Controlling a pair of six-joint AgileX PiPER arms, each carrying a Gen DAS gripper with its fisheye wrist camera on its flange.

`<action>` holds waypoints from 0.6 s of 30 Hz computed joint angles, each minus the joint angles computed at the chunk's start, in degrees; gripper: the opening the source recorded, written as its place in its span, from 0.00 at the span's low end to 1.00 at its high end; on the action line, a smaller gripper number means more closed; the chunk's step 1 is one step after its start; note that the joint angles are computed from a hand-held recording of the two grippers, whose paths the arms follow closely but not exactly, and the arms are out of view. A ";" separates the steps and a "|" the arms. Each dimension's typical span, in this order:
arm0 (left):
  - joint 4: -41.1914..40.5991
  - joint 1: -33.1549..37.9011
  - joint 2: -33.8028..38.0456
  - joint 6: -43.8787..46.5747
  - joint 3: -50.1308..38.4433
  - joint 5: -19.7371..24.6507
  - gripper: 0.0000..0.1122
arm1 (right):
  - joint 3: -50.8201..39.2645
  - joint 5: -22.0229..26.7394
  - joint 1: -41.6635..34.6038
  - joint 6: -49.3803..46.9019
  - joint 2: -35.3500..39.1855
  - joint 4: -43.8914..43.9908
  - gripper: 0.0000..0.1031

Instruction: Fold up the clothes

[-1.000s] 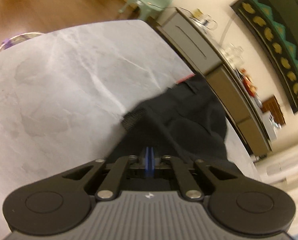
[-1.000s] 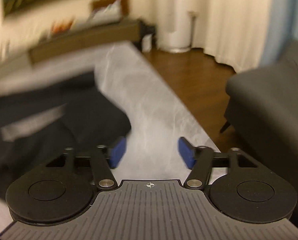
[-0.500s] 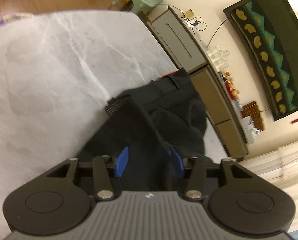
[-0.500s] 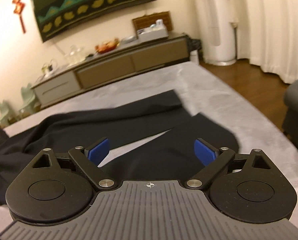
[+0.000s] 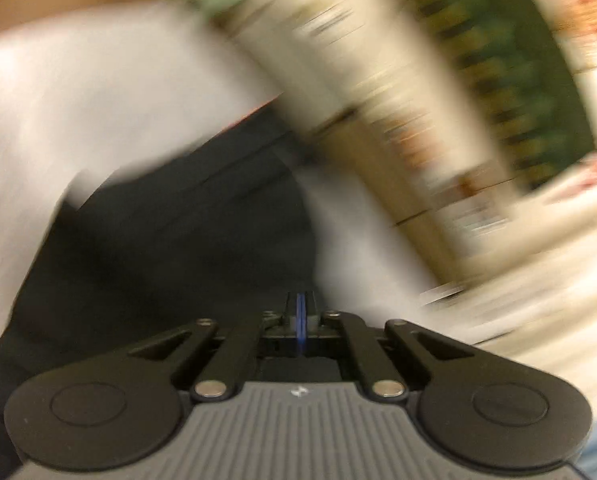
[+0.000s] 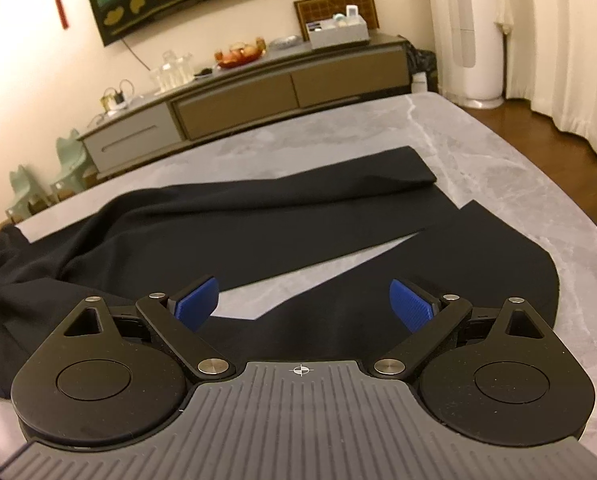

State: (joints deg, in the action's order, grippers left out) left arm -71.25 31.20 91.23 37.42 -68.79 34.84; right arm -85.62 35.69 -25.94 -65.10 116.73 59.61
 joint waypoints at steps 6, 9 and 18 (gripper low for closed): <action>13.44 8.02 -3.15 -9.49 7.62 6.32 0.00 | -3.63 2.47 -1.55 3.40 1.98 -3.77 0.93; 14.95 7.54 -1.64 -11.47 7.87 7.57 0.19 | -5.00 2.90 -0.08 8.49 2.65 -8.90 0.93; 15.17 1.02 9.43 -22.49 -1.72 9.02 0.73 | -2.81 3.79 5.78 9.69 1.99 -9.31 0.93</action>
